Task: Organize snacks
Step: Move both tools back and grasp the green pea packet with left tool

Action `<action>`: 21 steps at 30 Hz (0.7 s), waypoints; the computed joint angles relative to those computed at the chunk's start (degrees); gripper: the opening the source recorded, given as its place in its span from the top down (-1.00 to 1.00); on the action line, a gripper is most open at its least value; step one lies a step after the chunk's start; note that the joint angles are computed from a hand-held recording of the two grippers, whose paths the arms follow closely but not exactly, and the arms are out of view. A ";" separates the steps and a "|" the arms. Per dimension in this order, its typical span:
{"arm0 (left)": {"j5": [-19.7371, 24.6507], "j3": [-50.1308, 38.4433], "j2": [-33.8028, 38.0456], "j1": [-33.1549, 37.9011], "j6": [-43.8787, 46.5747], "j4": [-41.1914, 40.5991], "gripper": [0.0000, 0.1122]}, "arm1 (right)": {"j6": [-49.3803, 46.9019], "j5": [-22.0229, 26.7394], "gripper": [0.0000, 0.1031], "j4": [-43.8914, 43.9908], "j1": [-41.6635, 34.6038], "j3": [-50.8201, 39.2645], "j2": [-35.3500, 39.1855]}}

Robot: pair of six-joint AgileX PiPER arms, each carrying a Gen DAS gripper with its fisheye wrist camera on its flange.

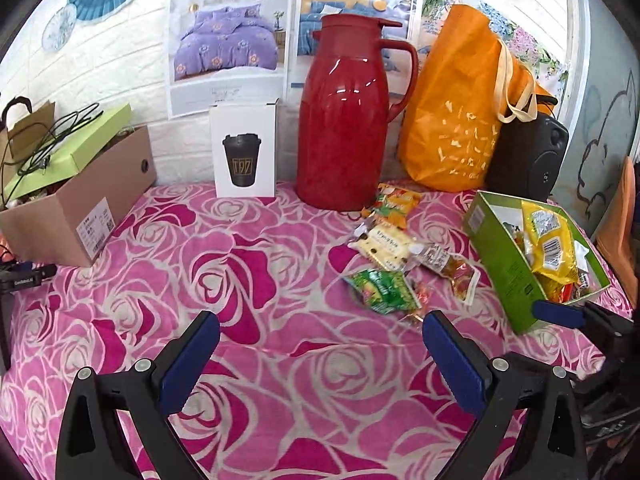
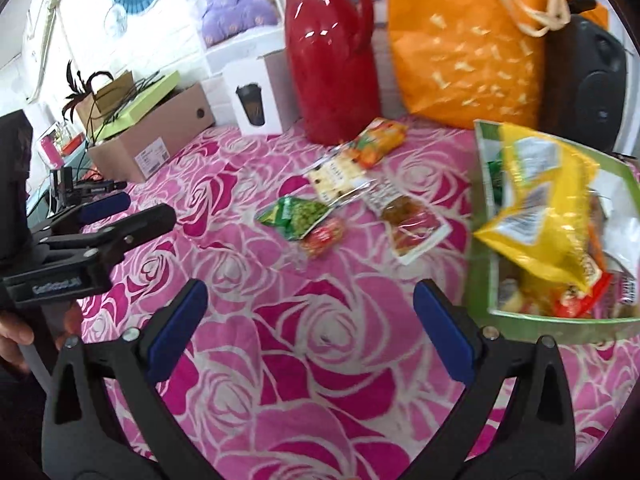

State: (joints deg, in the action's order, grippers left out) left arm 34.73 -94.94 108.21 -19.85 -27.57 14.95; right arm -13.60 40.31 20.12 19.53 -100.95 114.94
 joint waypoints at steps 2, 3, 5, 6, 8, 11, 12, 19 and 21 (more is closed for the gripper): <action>-0.62 0.11 0.33 0.95 2.81 -2.23 -0.83 | 0.56 2.58 -0.88 -0.46 0.46 -6.31 4.90; -0.93 0.12 0.48 1.46 4.42 -3.58 -0.83 | 1.44 4.01 -0.87 -1.07 0.49 -9.24 6.90; -1.34 0.08 0.89 2.19 6.49 -5.53 -0.83 | 5.30 8.23 -0.82 -3.39 0.66 -17.24 12.16; -1.42 -0.45 1.57 2.70 7.96 -6.91 -0.83 | 6.89 10.20 -0.72 -3.87 0.69 -20.91 14.59; -1.12 -1.88 2.90 3.36 9.64 -8.60 -0.81 | 9.34 13.83 -0.58 -4.12 0.68 -28.03 19.26; -0.05 -4.82 5.35 4.58 13.12 -12.89 -0.74 | 12.90 18.33 -0.41 -5.84 1.04 -36.72 25.09; 0.45 -6.26 6.44 5.06 14.96 -15.19 -0.73 | 13.86 19.33 -0.24 -6.63 1.11 -38.51 26.44; 5.34 -18.87 14.98 4.74 22.38 -22.25 -0.59 | 12.58 11.64 0.54 -6.84 -0.38 -25.41 19.84; 7.83 -24.74 18.86 4.57 25.51 -26.09 -0.58 | 11.27 9.78 0.54 -6.26 -0.88 -21.64 17.84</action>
State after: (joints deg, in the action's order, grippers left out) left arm 42.55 -119.68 127.06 -15.28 -2.06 -11.14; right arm -2.32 50.09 13.86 18.65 -122.59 132.79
